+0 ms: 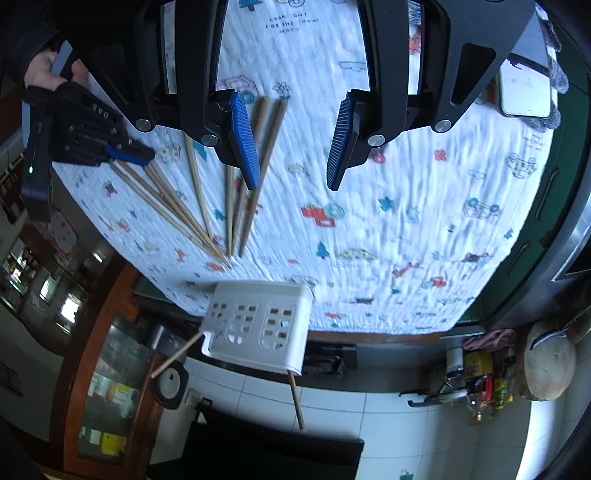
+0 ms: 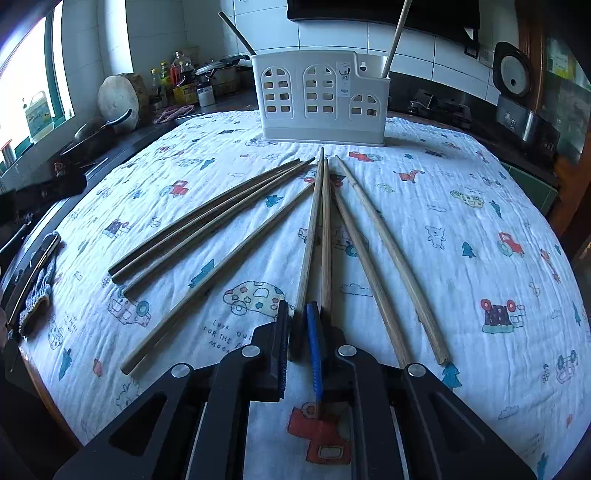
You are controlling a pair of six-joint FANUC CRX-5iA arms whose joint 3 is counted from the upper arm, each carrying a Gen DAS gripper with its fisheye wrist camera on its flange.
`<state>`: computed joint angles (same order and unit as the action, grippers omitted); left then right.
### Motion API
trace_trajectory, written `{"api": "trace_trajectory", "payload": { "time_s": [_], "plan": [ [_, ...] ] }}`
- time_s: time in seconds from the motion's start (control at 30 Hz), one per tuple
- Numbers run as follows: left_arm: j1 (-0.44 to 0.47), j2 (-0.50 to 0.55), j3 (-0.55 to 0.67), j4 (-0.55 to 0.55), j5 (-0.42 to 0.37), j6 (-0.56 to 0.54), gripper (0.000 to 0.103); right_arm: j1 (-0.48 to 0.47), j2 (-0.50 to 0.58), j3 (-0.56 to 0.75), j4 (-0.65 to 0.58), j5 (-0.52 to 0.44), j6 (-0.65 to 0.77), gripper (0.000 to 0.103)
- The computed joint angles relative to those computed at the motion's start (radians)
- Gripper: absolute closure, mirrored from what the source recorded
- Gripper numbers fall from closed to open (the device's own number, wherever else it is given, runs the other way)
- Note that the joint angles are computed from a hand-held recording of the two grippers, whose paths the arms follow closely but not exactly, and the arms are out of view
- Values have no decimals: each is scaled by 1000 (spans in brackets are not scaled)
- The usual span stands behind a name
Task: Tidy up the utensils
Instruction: 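Lower the left tool onto another chopstick and close while the right tool grasps one too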
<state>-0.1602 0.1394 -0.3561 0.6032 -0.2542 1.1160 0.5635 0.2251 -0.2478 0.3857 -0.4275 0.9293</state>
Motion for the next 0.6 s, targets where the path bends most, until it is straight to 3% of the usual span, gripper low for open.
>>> {"api": "trace_trajectory", "payload": {
  "time_s": [0.07, 0.17, 0.2, 0.33, 0.6],
  "plan": [
    [-2, 14, 10, -24, -20, 11, 65, 2, -1, -9, 25, 5, -23, 94],
    [-11, 37, 9, 27, -39, -46, 65, 2, -2, -21, 55, 15, -54, 95],
    [-14, 46, 12, 39, -47, -59, 70, 1, -3, -22, 53, 17, -54, 95],
    [-13, 83, 61, -46, -86, 11, 82, -2, -22, -53, 109, 42, -112, 96],
    [-16, 128, 126, -131, -140, 74, 88, -30, -104, -131, 295, 139, -263, 96]
  ]
}}
